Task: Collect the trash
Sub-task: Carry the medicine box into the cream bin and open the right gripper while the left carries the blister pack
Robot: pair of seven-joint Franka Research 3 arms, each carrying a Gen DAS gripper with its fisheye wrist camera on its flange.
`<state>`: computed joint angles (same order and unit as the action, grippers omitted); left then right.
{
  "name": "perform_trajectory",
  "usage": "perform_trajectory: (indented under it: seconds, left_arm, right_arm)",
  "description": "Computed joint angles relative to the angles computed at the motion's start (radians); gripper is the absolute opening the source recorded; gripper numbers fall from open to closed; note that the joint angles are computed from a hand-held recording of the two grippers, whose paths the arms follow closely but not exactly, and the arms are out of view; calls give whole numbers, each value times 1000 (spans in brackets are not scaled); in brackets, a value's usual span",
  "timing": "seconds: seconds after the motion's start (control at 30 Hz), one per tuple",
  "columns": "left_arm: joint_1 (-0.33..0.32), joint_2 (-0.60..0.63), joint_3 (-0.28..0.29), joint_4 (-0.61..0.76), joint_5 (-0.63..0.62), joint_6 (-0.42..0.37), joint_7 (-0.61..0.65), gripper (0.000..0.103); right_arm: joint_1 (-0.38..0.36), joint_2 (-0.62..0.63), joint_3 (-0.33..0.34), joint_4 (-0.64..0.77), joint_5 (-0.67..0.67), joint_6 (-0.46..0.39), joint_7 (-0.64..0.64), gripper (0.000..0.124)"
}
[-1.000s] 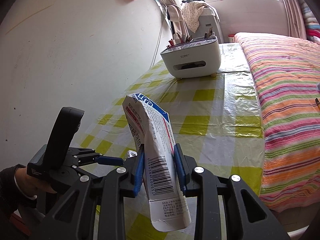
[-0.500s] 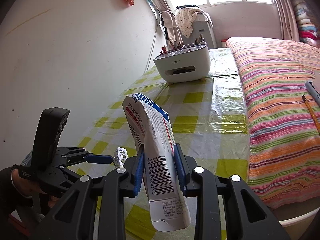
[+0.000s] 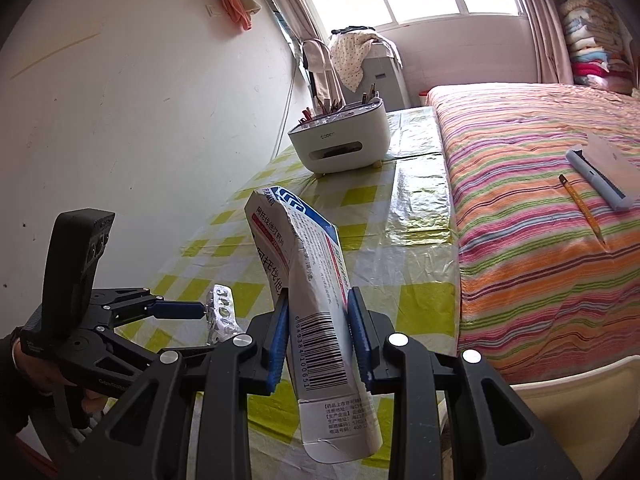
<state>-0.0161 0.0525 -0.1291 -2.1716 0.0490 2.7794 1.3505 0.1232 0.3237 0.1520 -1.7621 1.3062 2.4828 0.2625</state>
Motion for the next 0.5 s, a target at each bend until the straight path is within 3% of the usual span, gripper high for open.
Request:
perform_trajectory:
  seconds: [0.3, 0.5]
  left_arm:
    - [-40, -70, -14, -64, 96, 39, -80, 79]
    - [-67, -102, -19, -100, 86, 53, -86, 79]
  right_arm:
    - [-14, -95, -28, -142, 128, 17, -85, 28]
    - [-17, -150, -67, -227, 217, 14, -133, 28]
